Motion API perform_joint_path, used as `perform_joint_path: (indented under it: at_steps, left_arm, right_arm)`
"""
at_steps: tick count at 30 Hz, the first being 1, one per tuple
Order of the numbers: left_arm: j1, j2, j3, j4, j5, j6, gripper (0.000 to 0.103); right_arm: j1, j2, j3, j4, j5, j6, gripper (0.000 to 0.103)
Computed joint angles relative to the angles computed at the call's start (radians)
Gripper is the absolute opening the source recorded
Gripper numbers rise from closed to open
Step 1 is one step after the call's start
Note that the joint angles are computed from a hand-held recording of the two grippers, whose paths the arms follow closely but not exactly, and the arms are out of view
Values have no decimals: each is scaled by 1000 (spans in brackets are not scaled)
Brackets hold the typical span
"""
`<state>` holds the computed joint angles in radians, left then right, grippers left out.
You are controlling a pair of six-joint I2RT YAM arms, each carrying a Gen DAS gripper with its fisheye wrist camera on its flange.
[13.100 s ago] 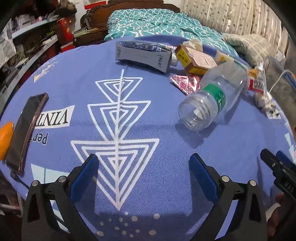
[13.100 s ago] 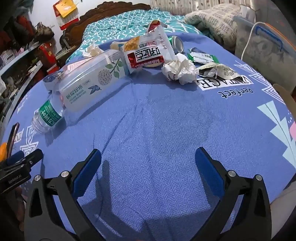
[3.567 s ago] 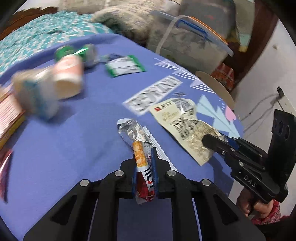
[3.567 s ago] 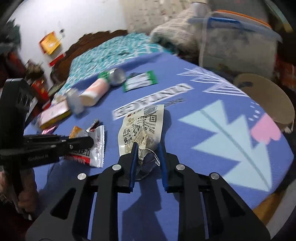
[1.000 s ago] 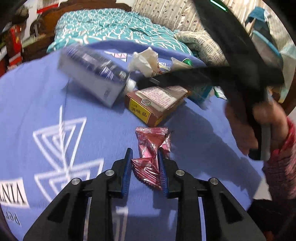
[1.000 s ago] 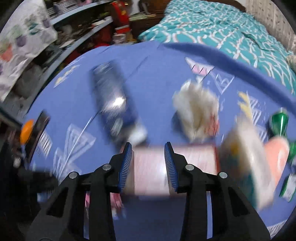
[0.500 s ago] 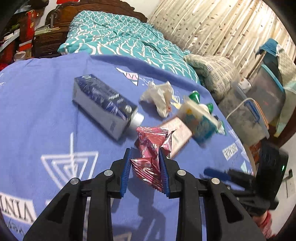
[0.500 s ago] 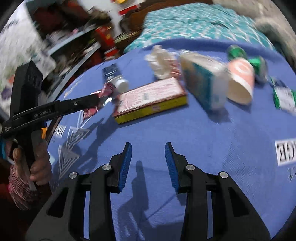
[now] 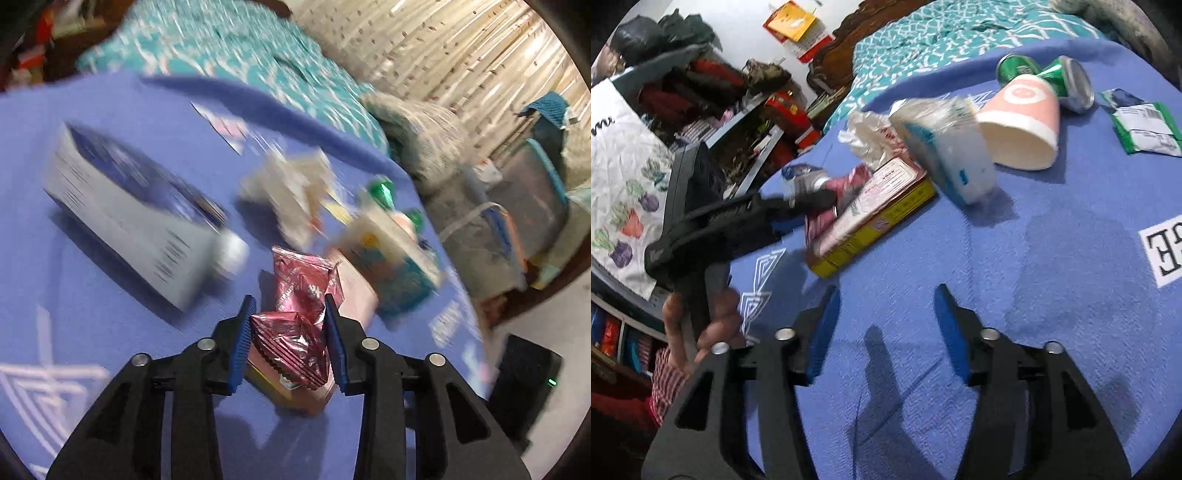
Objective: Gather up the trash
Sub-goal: 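Grasp the pink candy wrapper with the left tool while the right tool grasps the brown box, then carry wrapper and box to the wastebasket and release both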
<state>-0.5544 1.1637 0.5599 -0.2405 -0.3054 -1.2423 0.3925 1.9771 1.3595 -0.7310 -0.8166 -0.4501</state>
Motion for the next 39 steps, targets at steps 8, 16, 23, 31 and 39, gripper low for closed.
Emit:
perform_joint_path:
  at_steps: [8,16,23,31,39]
  left_arm:
    - [-156,176,75,142,23,-33,33]
    - [-236,253,57,337,87,-58,26]
    - [-318,41,-21,74,-118,-222,24]
    - [-374,67,37,-67,-163,-271,23]
    - [-304,355,252,54,-26,-30,23]
  right_arm:
    - [-55,-79,-87,105,-13,68,62]
    - [-169,-194,-208,171,22,20,73]
    - [-29,-235,-237,239,205,-32,76]
    - [108,-167,-213,317,395,-45,61]
    - [-185,-308,-351,288,232,-148,61]
